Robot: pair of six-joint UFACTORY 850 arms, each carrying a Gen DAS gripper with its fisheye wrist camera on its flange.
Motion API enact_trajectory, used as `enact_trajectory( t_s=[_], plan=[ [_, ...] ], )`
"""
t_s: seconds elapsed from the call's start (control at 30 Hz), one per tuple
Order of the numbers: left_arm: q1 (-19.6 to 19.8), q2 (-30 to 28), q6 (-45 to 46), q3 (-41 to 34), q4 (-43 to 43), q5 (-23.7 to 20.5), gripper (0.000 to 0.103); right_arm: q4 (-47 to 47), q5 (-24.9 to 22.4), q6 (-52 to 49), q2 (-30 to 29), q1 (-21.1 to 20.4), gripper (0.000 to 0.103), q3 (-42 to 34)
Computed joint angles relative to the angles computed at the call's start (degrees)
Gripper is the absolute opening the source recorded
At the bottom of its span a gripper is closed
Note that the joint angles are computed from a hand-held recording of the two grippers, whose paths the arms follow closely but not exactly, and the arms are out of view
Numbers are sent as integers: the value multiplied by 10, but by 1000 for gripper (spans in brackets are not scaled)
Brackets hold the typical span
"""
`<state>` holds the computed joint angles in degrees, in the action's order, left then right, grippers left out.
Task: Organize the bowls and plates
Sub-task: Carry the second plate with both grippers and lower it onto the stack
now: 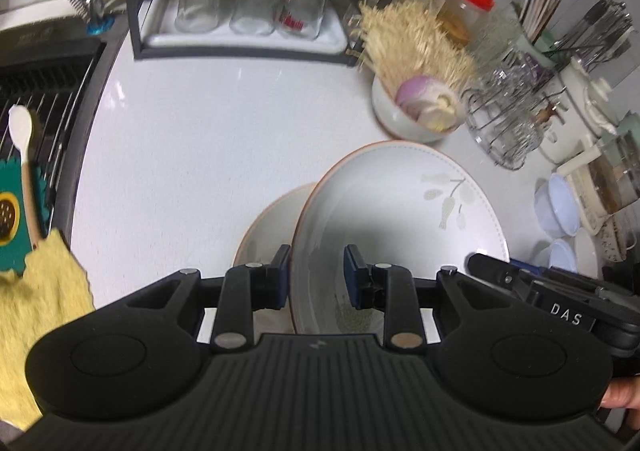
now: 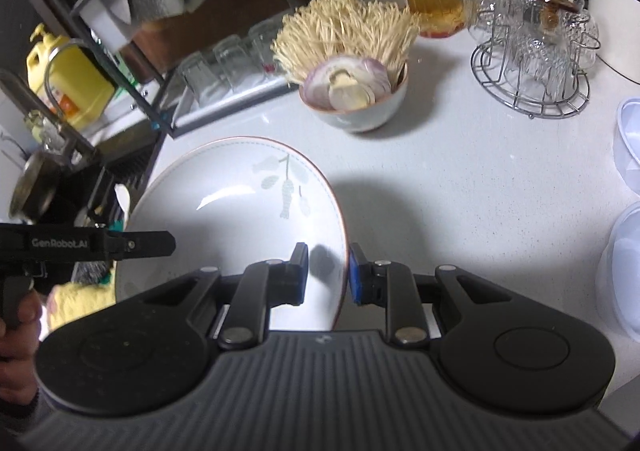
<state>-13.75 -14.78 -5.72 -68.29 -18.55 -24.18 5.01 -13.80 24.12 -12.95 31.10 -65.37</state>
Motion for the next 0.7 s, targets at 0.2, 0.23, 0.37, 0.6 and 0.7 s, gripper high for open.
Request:
enact_trajectory(
  t_s=[0.2,0.23,0.37,0.6,0.7],
  plan=[
    [6,-11,-16,6,-16,-17,32,11,-9,-18,-15,1,24,-6],
    [7,-13,-16,6,-20,-19,32,3,-9,-12,-18,2,24,-8],
    [12,-26,-17,1,-23,-26,32,-31,-14,17,-28,8,24,-16],
    [15,-47,1,-16,-30,-44,32,-124,-29,97,-47,17,24,-33],
    [18,-50,12,-19,-39,-51,32,-154,-42,121,-54,22,24,-42]
  ],
)
